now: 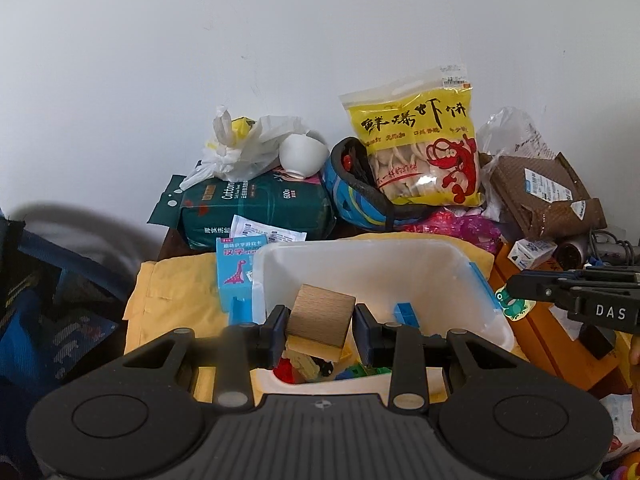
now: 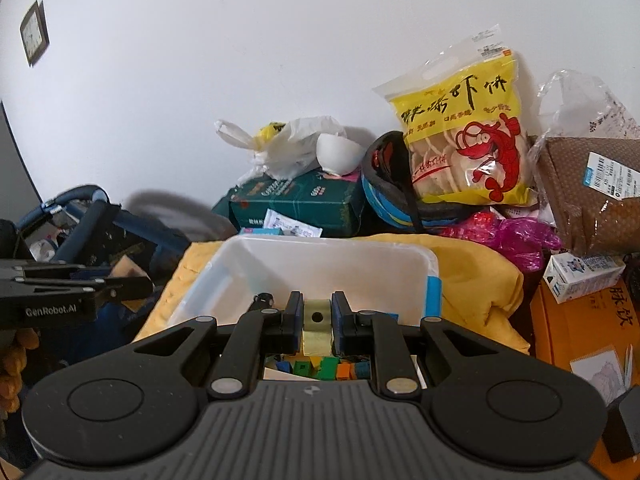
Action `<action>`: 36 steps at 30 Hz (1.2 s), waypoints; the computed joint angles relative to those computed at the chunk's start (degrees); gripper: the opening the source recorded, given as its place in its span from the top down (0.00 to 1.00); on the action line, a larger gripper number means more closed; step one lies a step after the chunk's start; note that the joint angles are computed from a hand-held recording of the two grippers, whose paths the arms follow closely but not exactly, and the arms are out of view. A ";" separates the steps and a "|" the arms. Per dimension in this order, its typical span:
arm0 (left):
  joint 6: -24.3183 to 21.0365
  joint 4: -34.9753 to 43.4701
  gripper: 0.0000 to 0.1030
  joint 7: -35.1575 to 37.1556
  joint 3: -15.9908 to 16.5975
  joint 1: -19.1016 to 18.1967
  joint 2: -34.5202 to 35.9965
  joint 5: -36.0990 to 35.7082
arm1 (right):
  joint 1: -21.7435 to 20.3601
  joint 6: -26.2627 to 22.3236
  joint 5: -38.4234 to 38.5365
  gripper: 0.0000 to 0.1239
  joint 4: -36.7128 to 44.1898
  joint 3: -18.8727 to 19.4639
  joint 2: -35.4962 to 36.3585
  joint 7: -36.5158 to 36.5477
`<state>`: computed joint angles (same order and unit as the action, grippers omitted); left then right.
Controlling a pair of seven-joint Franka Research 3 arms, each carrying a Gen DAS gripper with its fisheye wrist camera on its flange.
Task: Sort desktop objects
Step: 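Open both tools to drop the wooden block and piece into the bin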
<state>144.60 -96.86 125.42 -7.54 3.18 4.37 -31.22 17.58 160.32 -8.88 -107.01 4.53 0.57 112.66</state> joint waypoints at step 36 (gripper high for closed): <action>-9.30 22.25 0.23 -18.38 -3.32 -2.05 17.93 25.45 | 4.77 -22.33 -5.69 0.17 21.08 -4.70 14.73 -0.57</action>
<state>135.30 -74.61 107.03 -10.86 1.13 22.29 -5.78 22.35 137.99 -14.57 -85.93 -0.17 15.30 112.10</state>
